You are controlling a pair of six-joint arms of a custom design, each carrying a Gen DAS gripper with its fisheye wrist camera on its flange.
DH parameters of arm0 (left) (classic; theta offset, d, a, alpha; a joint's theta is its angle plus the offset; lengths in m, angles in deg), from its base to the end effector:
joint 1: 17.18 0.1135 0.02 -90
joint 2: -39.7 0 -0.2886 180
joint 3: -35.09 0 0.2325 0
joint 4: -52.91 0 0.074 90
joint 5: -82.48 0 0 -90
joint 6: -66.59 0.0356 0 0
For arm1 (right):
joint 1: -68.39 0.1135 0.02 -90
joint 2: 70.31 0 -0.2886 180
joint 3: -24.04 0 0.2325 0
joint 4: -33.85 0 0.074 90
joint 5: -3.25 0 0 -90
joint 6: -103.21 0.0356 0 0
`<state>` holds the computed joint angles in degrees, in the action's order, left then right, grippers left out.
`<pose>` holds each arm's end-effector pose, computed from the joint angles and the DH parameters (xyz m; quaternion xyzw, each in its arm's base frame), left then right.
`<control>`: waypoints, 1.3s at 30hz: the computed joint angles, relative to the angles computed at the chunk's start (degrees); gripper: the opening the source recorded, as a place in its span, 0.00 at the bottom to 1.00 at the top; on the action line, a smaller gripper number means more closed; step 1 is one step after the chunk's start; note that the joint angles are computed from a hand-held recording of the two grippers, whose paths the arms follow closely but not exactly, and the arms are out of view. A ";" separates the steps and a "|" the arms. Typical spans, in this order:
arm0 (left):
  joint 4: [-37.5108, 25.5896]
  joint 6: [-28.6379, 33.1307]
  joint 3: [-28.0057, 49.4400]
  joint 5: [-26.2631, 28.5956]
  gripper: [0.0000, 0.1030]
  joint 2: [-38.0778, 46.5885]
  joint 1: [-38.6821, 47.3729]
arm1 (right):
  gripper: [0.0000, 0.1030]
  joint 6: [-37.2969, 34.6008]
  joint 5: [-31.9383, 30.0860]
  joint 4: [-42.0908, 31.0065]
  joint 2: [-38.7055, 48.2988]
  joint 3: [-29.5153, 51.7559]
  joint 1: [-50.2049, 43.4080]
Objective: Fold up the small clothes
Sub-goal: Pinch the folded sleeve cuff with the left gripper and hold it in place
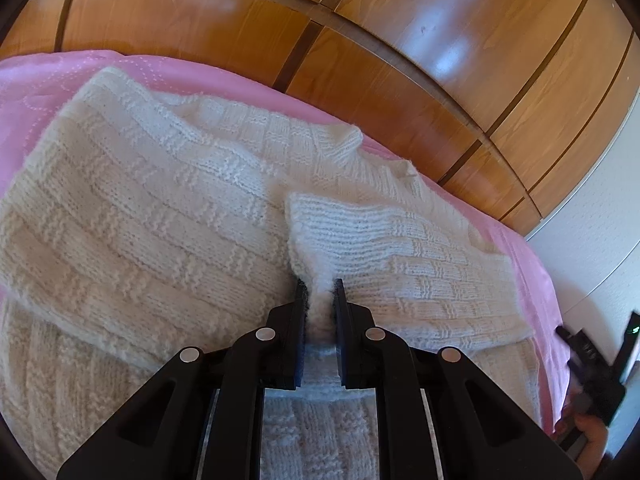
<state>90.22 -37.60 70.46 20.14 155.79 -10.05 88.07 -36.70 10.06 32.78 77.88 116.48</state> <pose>0.2611 0.0160 0.0707 -0.0721 0.8939 -0.2428 0.3698 0.1976 0.1793 0.1258 0.2682 0.8574 -0.0824 0.4314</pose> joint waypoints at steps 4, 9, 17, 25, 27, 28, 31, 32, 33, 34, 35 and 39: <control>0.18 -0.38 -0.02 0.33 0.11 0.07 0.01 | 0.98 -21.25 -2.84 12.41 3.87 4.23 -2.40; 0.02 -0.21 0.01 -0.38 0.11 -0.03 -0.29 | 0.98 -28.90 -11.38 9.94 12.47 13.19 -9.67; -0.48 0.47 0.11 -7.85 0.11 -0.91 -4.50 | 0.98 -19.54 -16.90 6.42 15.36 12.93 -14.60; -0.20 0.34 0.04 -8.03 0.11 -0.79 -4.71 | 0.98 -15.15 -7.43 0.87 9.61 11.56 -6.11; -0.23 0.38 0.08 -8.11 0.11 -0.76 -4.73 | 0.98 -16.89 -7.92 5.07 7.98 9.23 -3.48; -0.20 0.34 0.12 -8.15 0.11 -0.69 -4.78 | 0.98 -17.39 -8.50 6.06 7.60 8.56 -2.26; -0.19 0.22 0.15 -8.09 0.11 -0.68 -4.82 | 0.98 -18.46 -10.39 6.99 10.77 9.37 -1.62; -0.17 0.30 0.12 -8.08 0.11 -0.70 -4.77 | 0.98 -19.19 -12.53 6.11 13.15 11.82 -3.53; -0.18 0.32 0.10 -8.03 0.11 -0.72 -4.72 | 0.98 -19.07 -15.74 5.28 14.60 12.92 -5.12; -0.20 0.25 0.19 -8.02 0.11 -0.66 -4.76 | 0.98 -19.57 -19.03 7.06 15.04 12.51 -6.54; -0.32 0.36 0.13 -8.13 0.11 -0.79 -4.76 | 0.98 -19.44 -19.64 9.11 15.37 11.62 -6.89; -0.62 0.35 0.25 -7.43 0.11 -0.88 -4.31 | 0.98 -18.63 -18.26 8.77 15.44 11.75 -5.79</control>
